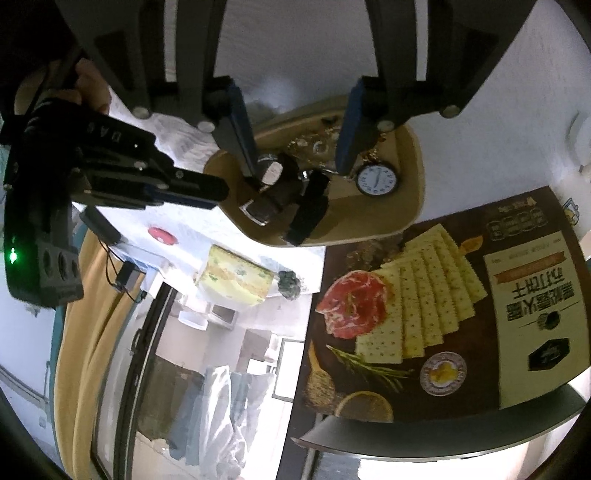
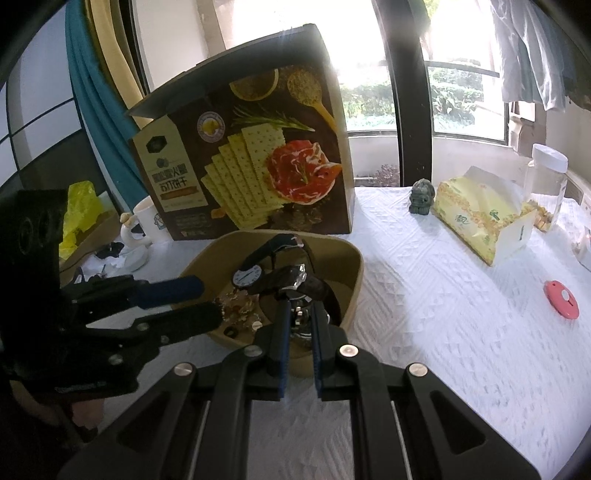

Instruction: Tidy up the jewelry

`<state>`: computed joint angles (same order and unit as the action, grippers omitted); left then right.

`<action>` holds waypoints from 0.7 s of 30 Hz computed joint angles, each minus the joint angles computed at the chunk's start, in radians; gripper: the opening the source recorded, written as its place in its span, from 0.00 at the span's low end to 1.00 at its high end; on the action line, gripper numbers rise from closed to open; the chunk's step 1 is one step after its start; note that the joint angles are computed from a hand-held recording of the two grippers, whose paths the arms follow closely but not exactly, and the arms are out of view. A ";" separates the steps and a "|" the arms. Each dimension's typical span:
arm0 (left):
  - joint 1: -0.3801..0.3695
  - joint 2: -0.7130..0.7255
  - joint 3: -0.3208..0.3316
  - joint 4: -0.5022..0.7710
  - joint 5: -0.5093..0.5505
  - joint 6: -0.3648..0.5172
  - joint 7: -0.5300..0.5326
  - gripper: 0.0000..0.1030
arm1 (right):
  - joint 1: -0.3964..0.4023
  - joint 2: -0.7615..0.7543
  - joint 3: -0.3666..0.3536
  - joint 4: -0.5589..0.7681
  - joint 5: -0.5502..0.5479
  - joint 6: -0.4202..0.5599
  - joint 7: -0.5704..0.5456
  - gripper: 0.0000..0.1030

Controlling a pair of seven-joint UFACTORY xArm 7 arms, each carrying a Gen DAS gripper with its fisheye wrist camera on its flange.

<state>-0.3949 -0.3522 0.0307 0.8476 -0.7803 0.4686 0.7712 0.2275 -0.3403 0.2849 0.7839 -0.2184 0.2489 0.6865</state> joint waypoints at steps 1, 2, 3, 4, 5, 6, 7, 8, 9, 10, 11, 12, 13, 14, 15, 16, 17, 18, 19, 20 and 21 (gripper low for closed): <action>0.003 -0.002 0.001 -0.003 -0.001 -0.005 -0.002 0.43 | -0.001 0.004 0.002 0.005 -0.003 0.003 0.001 0.09; 0.006 -0.005 0.003 -0.006 -0.002 -0.010 -0.004 0.43 | -0.003 0.007 0.005 0.009 -0.006 0.008 0.003 0.09; 0.008 -0.008 0.005 -0.008 -0.001 -0.014 -0.006 0.43 | -0.004 0.010 0.007 0.013 -0.010 0.015 0.006 0.09; 0.011 -0.011 0.006 -0.012 -0.001 -0.018 -0.009 0.43 | -0.004 0.013 0.009 0.018 -0.013 0.021 0.008 0.09; 0.011 -0.014 0.010 -0.015 -0.003 -0.021 -0.009 0.43 | -0.005 0.017 0.010 0.022 -0.017 0.025 0.012 0.10; 0.015 -0.020 0.012 -0.021 -0.001 -0.025 -0.014 0.44 | -0.005 0.020 0.012 0.027 -0.022 0.031 0.016 0.10; 0.016 -0.022 0.013 -0.024 0.002 -0.029 -0.018 0.44 | -0.005 0.025 0.014 0.033 -0.027 0.038 0.020 0.12; 0.017 -0.028 0.017 -0.029 0.002 -0.030 -0.021 0.44 | -0.006 0.028 0.017 0.038 -0.034 0.044 0.026 0.16; 0.016 -0.031 0.020 -0.031 0.003 -0.031 -0.023 0.44 | -0.008 0.028 0.020 0.041 -0.042 0.050 0.034 0.18; 0.018 -0.038 0.023 -0.036 0.006 -0.032 -0.024 0.44 | -0.007 0.028 0.021 0.042 -0.047 0.053 0.041 0.23; 0.019 -0.046 0.024 -0.041 0.010 -0.034 -0.027 0.44 | -0.007 0.025 0.023 0.042 -0.053 0.055 0.049 0.26; 0.019 -0.054 0.026 -0.047 0.014 -0.035 -0.031 0.44 | -0.007 0.021 0.025 0.042 -0.059 0.058 0.058 0.30; 0.020 -0.063 0.028 -0.053 0.019 -0.035 -0.037 0.44 | -0.008 0.016 0.029 0.041 -0.065 0.059 0.067 0.31; 0.021 -0.072 0.029 -0.059 0.026 -0.035 -0.043 0.44 | -0.006 0.011 0.030 0.041 -0.068 0.062 0.073 0.32; 0.021 -0.082 0.031 -0.066 0.032 -0.036 -0.048 0.44 | -0.006 0.006 0.033 0.041 -0.073 0.066 0.080 0.32; 0.019 -0.094 0.035 -0.074 0.036 -0.037 -0.051 0.44 | -0.006 0.002 0.037 0.041 -0.078 0.071 0.087 0.32; 0.015 -0.105 0.040 -0.082 0.039 -0.037 -0.051 0.44 | -0.006 -0.004 0.040 0.041 -0.082 0.076 0.093 0.32; 0.011 -0.120 0.045 -0.091 0.042 -0.037 -0.051 0.44 | -0.004 -0.009 0.042 0.040 -0.084 0.080 0.097 0.33; 0.008 -0.132 0.047 -0.100 0.047 -0.038 -0.054 0.44 | -0.002 -0.016 0.046 0.039 -0.087 0.086 0.104 0.33; 0.005 -0.142 0.052 -0.106 0.051 -0.038 -0.056 0.44 | -0.002 -0.022 0.050 0.038 -0.090 0.091 0.110 0.33; 0.003 -0.156 0.054 -0.116 0.058 -0.038 -0.060 0.44 | -0.001 -0.027 0.053 0.037 -0.093 0.095 0.114 0.33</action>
